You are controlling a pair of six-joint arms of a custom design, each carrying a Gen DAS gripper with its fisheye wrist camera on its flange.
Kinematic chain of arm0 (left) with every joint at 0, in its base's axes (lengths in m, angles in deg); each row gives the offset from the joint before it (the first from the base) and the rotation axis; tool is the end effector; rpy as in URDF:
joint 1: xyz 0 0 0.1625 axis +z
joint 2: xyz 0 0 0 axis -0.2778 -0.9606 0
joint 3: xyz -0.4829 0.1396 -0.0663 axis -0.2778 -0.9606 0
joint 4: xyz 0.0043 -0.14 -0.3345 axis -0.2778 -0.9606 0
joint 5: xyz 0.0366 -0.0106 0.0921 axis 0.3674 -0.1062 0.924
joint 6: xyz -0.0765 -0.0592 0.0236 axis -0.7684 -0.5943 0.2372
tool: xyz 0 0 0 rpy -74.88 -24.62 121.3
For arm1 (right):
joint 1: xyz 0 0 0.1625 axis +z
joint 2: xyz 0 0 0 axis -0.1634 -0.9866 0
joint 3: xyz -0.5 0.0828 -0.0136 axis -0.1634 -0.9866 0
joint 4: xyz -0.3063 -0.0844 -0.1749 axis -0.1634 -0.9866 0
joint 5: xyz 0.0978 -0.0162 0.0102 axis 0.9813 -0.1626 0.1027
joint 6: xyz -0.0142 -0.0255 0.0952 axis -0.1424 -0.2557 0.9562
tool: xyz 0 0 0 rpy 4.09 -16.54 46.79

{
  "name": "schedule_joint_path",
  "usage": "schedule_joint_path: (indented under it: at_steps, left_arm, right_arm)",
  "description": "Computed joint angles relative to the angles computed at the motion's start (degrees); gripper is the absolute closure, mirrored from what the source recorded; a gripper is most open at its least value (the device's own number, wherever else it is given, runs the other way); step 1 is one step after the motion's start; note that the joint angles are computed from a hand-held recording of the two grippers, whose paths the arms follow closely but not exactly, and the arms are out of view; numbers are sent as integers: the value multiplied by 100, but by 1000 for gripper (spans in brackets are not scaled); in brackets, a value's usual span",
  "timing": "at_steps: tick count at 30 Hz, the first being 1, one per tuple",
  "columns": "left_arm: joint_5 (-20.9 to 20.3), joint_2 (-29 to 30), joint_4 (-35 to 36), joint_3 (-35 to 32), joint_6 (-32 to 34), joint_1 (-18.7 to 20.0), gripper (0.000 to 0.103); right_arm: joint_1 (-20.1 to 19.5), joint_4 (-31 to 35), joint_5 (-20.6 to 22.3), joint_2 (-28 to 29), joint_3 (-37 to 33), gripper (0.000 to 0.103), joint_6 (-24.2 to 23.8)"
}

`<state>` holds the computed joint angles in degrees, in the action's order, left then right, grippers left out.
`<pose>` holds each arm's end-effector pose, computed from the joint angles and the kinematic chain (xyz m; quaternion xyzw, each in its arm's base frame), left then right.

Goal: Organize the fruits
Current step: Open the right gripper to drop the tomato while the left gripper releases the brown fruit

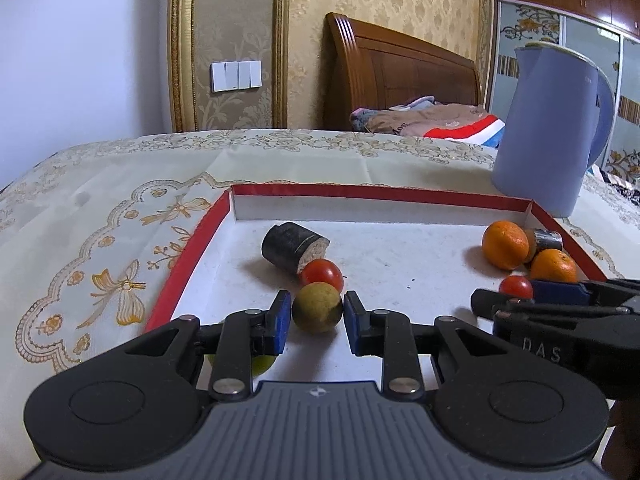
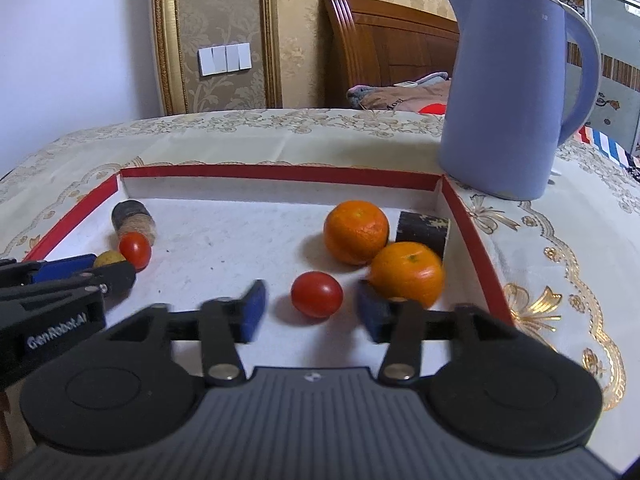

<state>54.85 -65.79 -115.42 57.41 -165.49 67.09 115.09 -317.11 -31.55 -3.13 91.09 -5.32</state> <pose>0.0259 -0.3313 0.1580 0.0173 0.7607 -0.5085 0.4032 0.2326 -0.4338 -0.1194 0.3814 -0.8398 0.3316 0.1980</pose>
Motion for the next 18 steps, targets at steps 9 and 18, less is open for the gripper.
schedule_joint_path:
  at_steps: [9,18]
  left_arm:
    - [-87,93,-494,321,195,-281,43]
    - [-419,1,-821,978,-699,-901,29]
  right_arm:
    - [-72,-378,109,47,160,25,-83]
    - [-181,-990,343,91,455,16,-101]
